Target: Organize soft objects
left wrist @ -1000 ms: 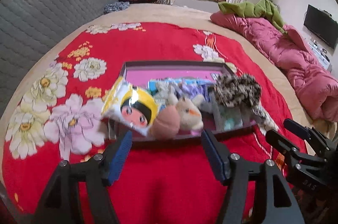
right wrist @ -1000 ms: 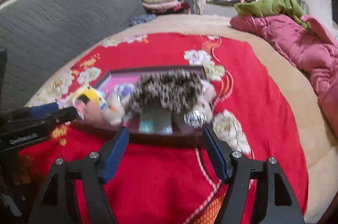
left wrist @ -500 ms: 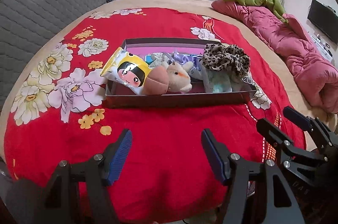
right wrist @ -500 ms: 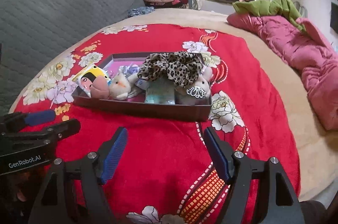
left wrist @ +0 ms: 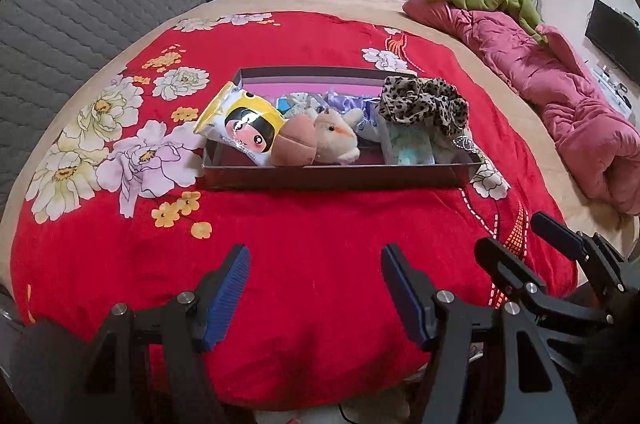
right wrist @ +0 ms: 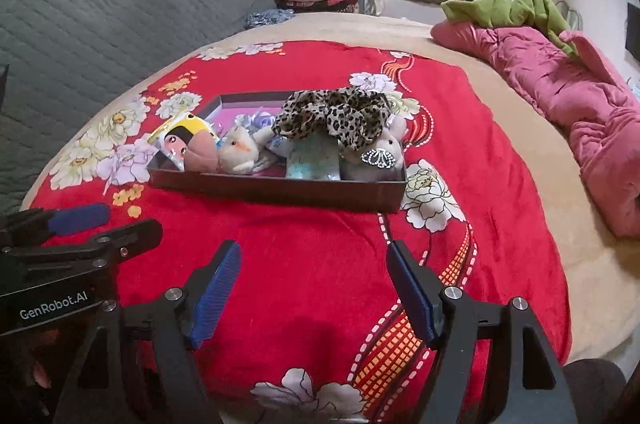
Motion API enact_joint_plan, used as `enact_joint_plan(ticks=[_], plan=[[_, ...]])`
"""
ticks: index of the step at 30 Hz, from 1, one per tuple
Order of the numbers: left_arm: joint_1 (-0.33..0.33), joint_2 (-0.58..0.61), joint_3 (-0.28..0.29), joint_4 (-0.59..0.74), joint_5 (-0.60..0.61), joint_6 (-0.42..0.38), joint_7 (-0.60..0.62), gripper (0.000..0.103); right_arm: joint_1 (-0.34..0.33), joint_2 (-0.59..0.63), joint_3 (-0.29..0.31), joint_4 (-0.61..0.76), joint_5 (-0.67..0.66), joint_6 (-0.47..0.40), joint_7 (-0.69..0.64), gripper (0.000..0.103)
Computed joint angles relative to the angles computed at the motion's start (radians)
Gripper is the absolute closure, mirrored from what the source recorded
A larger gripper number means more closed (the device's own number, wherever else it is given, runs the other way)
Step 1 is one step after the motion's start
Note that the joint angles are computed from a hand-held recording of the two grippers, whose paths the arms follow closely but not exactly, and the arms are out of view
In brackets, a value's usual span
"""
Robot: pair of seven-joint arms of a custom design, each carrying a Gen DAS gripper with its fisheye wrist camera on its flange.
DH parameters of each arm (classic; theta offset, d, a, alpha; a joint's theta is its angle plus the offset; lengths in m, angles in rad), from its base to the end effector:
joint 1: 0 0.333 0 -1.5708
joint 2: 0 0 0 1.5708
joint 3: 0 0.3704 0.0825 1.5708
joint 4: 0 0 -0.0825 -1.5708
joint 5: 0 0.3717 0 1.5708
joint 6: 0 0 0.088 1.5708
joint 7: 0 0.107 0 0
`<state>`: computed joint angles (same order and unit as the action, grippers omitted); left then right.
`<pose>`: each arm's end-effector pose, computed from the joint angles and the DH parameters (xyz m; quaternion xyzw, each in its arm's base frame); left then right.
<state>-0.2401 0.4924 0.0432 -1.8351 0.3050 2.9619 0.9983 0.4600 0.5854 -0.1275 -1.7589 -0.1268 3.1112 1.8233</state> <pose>0.6882 -0.1628 0.3888 -0.6971 0.6427 -0.2513 0.1947 0.6837 0.2674 0.3809 -0.7327 0.5663 -0.2244 0.3034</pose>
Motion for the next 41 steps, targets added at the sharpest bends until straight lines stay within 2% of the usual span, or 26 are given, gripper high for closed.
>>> enact_joint_plan(ticks=[7, 28, 41], plan=[[-0.004, -0.003, 0.01, -0.006, 0.003, 0.007, -0.012, 0.036, 0.01, 0.001, -0.011, -0.001, -0.001, 0.001, 0.005, 0.027], [-0.015, 0.005, 0.024, 0.007, 0.034, -0.024, -0.047, 0.036, -0.008, 0.005, 0.012, 0.005, 0.004, -0.009, -0.007, 0.027], [0.002, 0.013, 0.005, 0.004, 0.031, -0.023, -0.037, 0.036, -0.014, 0.011, 0.015, 0.009, 0.009, -0.007, -0.009, 0.027]])
